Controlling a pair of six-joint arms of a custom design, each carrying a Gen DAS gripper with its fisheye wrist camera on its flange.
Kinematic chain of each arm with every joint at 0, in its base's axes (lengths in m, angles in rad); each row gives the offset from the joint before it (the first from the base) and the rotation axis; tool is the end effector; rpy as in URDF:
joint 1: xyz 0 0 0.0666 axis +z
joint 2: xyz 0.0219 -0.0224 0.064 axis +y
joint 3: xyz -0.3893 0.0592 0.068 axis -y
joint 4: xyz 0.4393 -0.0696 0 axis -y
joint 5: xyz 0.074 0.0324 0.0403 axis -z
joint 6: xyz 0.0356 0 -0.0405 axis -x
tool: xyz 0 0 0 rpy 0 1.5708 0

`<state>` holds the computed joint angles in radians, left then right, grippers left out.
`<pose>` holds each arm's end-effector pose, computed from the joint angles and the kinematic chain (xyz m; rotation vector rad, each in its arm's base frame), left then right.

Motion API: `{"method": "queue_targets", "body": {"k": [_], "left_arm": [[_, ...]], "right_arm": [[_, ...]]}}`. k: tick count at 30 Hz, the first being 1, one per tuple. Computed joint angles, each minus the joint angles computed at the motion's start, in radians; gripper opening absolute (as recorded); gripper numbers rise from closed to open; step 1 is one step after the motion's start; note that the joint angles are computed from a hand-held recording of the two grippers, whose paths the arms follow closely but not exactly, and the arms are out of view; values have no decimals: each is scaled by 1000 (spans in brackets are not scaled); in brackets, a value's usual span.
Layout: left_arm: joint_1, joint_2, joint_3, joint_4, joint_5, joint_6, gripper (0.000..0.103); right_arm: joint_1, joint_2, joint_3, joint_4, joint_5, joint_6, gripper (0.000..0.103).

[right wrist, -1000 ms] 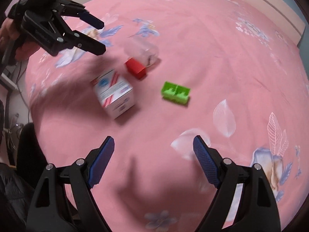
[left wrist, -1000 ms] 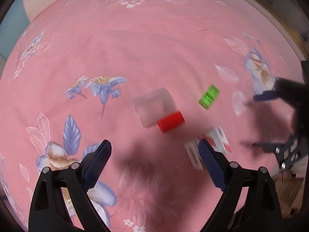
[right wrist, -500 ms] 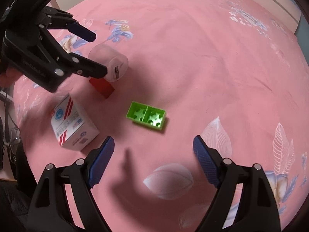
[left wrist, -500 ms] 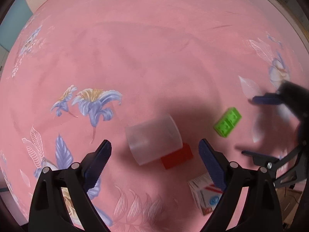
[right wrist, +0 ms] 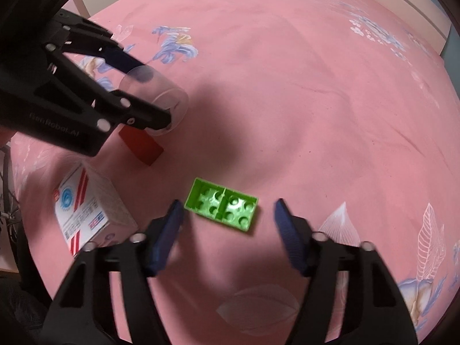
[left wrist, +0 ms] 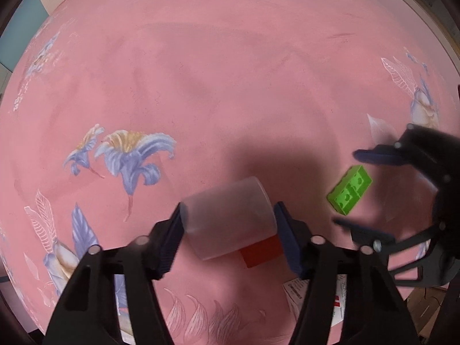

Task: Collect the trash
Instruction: 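Grasp the clear plastic cup with the left tool while the right tool grasps the green block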

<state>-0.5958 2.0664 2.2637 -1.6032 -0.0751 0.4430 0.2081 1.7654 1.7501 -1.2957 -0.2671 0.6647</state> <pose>0.5934 -0.3996 0.4188 0.2169 2.9533 -0.0249 0.6153 0.1391 0.3879 -1.2349 2.5309 0.2852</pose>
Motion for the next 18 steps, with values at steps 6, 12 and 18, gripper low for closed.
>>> {"method": "queue_targets", "body": {"k": [6, 12, 18], "left_arm": [[4, -10, -21, 21, 7, 1, 59], [16, -34, -52, 28, 4, -28, 57], [17, -59, -81, 44, 3, -51, 57]], "right_arm": [[6, -6, -13, 14, 9, 0, 49], [13, -9, -18, 19, 14, 3, 48], [12, -20, -24, 1, 14, 29, 48]]}}
